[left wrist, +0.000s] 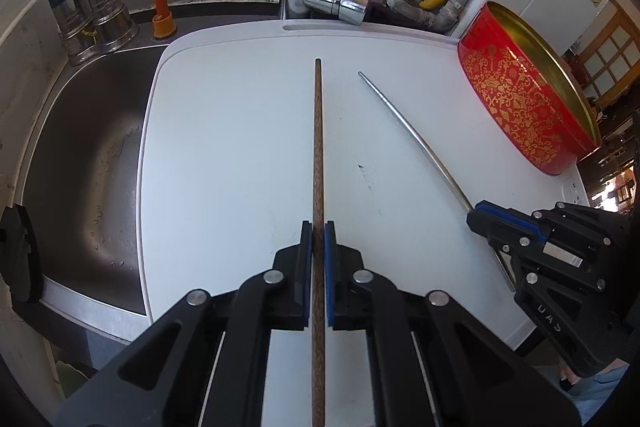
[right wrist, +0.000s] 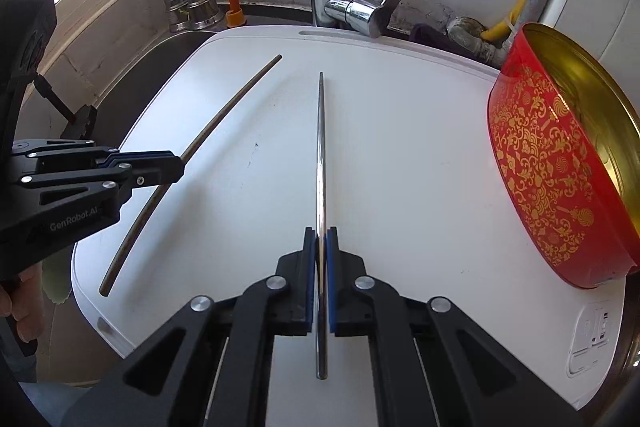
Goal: Organize utensils
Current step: 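Grasp the last metal chopstick with the right tool while the left tool grasps the last wooden chopstick, then carry both chopsticks into the red tin and open both tools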
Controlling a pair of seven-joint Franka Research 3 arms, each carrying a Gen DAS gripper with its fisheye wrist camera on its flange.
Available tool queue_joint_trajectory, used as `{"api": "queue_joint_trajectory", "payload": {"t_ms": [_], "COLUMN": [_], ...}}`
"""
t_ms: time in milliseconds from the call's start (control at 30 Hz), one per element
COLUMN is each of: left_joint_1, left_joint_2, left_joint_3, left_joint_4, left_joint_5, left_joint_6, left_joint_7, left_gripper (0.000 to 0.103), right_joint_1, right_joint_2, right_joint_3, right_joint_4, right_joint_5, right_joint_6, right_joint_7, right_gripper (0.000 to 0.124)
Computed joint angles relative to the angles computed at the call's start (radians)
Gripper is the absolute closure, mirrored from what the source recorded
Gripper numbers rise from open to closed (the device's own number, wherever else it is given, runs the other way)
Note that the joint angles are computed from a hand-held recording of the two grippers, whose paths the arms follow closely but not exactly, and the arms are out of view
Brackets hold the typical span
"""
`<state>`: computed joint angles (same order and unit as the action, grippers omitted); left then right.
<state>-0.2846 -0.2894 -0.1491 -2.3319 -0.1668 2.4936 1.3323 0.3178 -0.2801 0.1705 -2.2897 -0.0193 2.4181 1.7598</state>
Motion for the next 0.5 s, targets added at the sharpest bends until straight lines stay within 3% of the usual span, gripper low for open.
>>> {"api": "queue_joint_trajectory", "payload": {"t_ms": [133,267,500], "left_joint_1": [-0.026,-0.042,-0.069], "left_joint_2": [-0.050,-0.088,-0.081], "left_joint_3": [0.015,-0.001,-0.024], "left_joint_4": [-0.005,0.009,0.067], "left_joint_5": [-0.078,-0.058,-0.006], "left_joint_6": [0.036,0.069,0.097], "left_joint_7": [0.014,-0.007,-0.078], "left_gripper": [0.097,0.097,0.097], "right_joint_1": [-0.003,-0.015,-0.051], "right_joint_2": [-0.071,-0.146,-0.255], "right_joint_3": [-0.015,-0.031,-0.070], "right_joint_4": [-0.029,-0.048,-0.071], "right_joint_5": [0.029,0.078,0.168], "right_joint_6": [0.053,0.113,0.141], "right_joint_7": [-0.010,-0.040,-0.106], "right_gripper": [0.118,0.118,0.118]}}
